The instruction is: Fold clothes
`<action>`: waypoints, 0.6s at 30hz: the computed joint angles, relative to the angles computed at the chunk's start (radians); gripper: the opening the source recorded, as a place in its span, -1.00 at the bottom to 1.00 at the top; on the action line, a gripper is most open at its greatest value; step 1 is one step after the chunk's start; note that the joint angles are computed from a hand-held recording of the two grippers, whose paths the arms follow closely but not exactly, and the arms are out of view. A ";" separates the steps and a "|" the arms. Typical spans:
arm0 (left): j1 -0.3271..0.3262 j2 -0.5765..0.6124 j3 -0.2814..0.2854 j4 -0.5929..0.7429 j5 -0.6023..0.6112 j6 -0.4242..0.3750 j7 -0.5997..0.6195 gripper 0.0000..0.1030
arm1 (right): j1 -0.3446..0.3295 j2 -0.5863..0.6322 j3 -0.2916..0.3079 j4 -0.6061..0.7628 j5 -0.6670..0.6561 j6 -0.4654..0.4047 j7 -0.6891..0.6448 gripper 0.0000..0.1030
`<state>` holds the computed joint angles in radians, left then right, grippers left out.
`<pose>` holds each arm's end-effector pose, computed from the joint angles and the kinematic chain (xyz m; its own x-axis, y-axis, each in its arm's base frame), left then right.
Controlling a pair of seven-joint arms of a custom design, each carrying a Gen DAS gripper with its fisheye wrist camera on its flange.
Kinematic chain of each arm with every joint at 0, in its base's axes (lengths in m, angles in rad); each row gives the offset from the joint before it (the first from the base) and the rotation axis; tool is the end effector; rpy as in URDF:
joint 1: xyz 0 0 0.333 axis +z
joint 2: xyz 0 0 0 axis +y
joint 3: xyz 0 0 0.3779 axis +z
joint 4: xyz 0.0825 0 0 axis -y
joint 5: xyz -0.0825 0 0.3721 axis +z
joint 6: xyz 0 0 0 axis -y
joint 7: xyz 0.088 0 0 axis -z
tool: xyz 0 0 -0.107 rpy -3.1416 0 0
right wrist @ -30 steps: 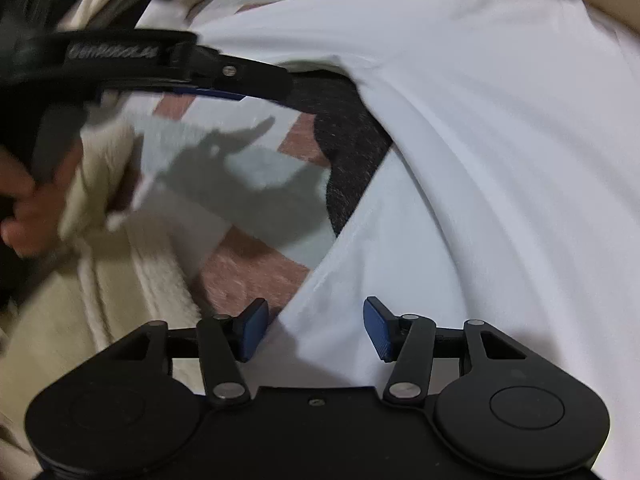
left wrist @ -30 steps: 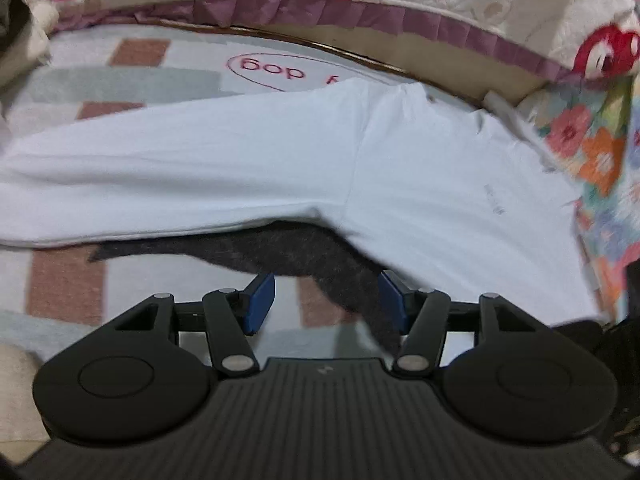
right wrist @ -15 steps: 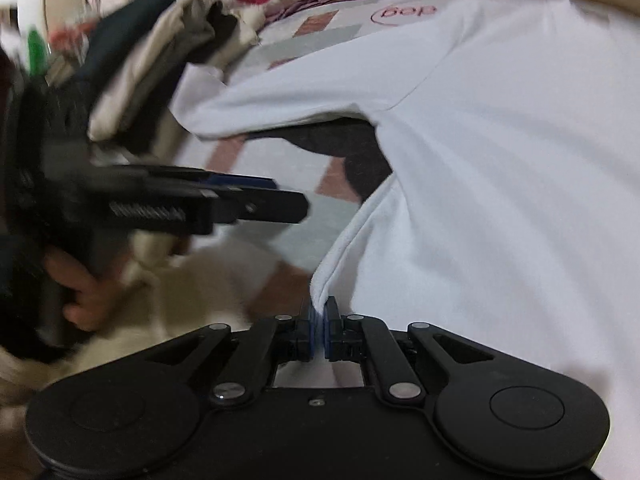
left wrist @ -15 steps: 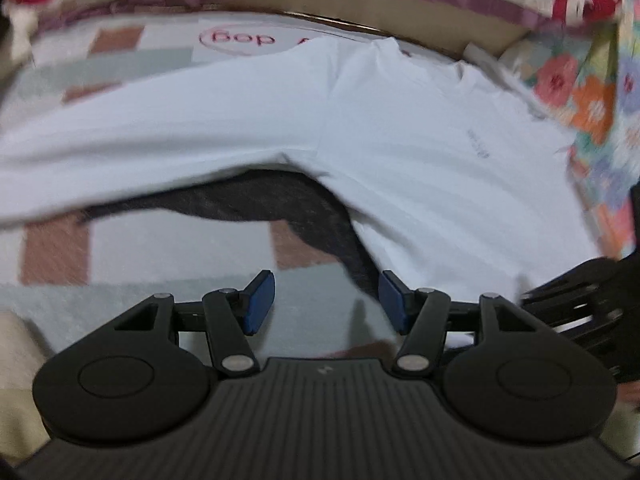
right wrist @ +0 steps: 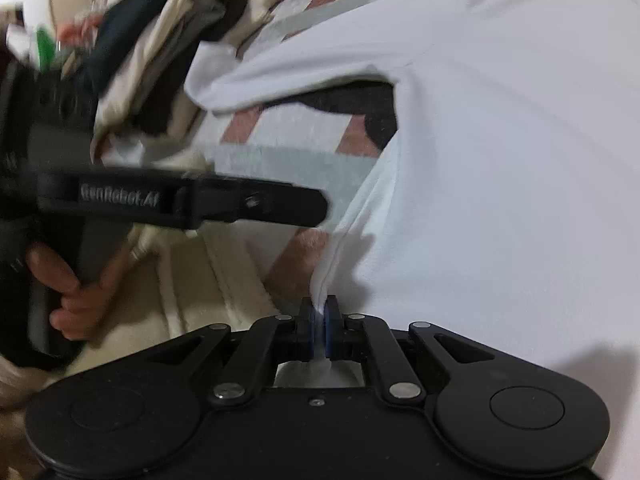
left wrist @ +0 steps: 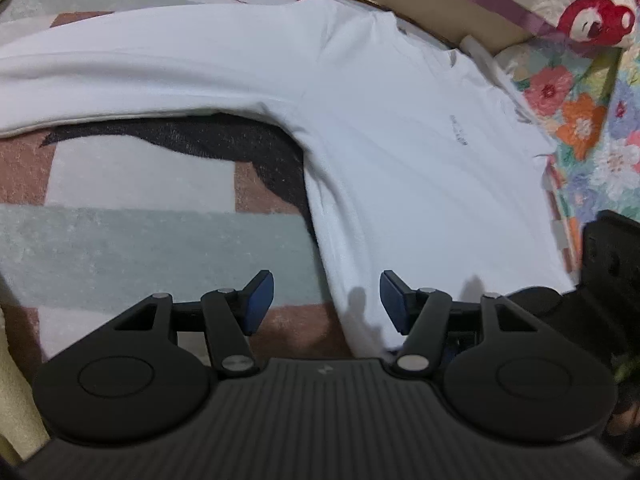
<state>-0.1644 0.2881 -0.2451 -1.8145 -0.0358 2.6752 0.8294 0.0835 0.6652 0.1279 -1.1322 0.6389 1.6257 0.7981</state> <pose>0.6313 -0.2517 0.5171 0.2648 -0.8573 0.4414 -0.8382 -0.4310 -0.3343 0.7299 0.1861 0.4827 0.6837 -0.4353 -0.5857 -0.6886 -0.6506 -0.3203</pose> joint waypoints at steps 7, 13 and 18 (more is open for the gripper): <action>-0.047 -0.004 0.041 0.020 0.113 -0.061 -0.081 0.13 | -0.063 0.006 0.025 -0.009 0.124 -0.127 0.002 -0.70; -0.039 -0.012 0.004 0.037 0.085 -0.103 -0.056 0.19 | -0.200 -0.041 0.015 -0.040 0.288 -0.196 0.005 -0.38; -0.053 -0.007 -0.017 0.059 0.036 -0.133 -0.034 0.28 | -0.251 -0.107 -0.119 -0.069 0.205 0.129 0.041 -0.34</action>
